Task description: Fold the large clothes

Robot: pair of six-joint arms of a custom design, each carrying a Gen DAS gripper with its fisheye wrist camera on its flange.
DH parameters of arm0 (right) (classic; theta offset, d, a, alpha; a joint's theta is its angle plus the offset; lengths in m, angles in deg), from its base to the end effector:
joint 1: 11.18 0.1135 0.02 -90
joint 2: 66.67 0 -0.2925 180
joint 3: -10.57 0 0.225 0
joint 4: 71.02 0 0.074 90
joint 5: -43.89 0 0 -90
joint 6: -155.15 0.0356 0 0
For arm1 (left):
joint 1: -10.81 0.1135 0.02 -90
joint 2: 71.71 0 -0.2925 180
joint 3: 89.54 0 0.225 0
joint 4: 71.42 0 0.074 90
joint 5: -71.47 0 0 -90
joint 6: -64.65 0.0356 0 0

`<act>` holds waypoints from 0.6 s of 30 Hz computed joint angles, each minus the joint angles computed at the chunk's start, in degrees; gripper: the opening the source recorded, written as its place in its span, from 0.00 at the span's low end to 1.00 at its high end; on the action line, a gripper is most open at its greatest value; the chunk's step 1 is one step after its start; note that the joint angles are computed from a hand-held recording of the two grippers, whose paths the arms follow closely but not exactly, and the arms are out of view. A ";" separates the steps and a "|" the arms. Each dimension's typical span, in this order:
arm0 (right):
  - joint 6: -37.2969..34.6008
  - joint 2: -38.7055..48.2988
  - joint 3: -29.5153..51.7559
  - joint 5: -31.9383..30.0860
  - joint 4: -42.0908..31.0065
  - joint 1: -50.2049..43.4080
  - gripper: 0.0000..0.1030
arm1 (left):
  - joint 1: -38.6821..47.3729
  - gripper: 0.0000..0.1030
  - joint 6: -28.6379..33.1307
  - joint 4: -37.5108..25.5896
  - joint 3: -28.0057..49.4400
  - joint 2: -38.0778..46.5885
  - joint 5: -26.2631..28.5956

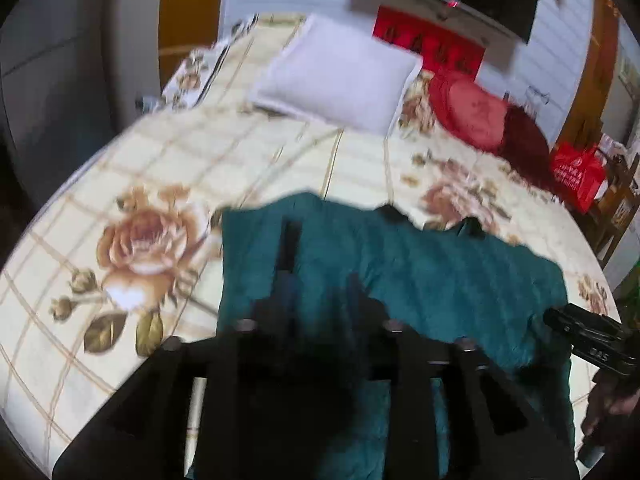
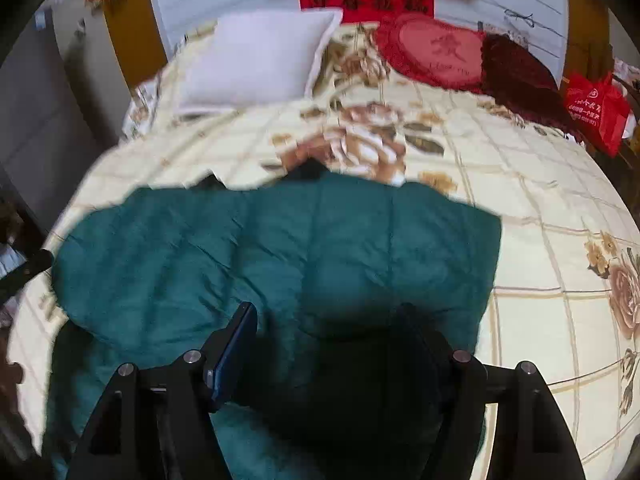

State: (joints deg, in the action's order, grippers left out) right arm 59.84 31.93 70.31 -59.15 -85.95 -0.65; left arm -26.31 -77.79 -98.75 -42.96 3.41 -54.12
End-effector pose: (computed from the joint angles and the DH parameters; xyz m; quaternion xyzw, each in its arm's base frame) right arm 0.2966 0.0633 0.1739 -0.1651 0.9305 0.1219 0.3035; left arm 0.1722 -0.1044 0.2035 -0.2102 0.8902 0.0106 0.4041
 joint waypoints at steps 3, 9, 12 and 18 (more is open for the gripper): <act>-0.29 -0.07 1.67 2.67 -1.39 1.99 0.67 | -0.01 0.58 1.16 3.93 0.28 3.38 -1.35; 1.50 8.17 3.55 7.20 3.09 5.03 0.67 | 2.95 0.58 3.28 8.81 1.36 15.68 1.44; 0.96 12.15 3.37 8.45 7.75 5.57 0.71 | 4.11 0.58 4.42 12.75 0.12 18.85 1.60; 1.98 11.66 4.20 7.66 6.26 4.45 0.74 | 5.53 0.58 5.34 14.91 0.08 21.47 2.40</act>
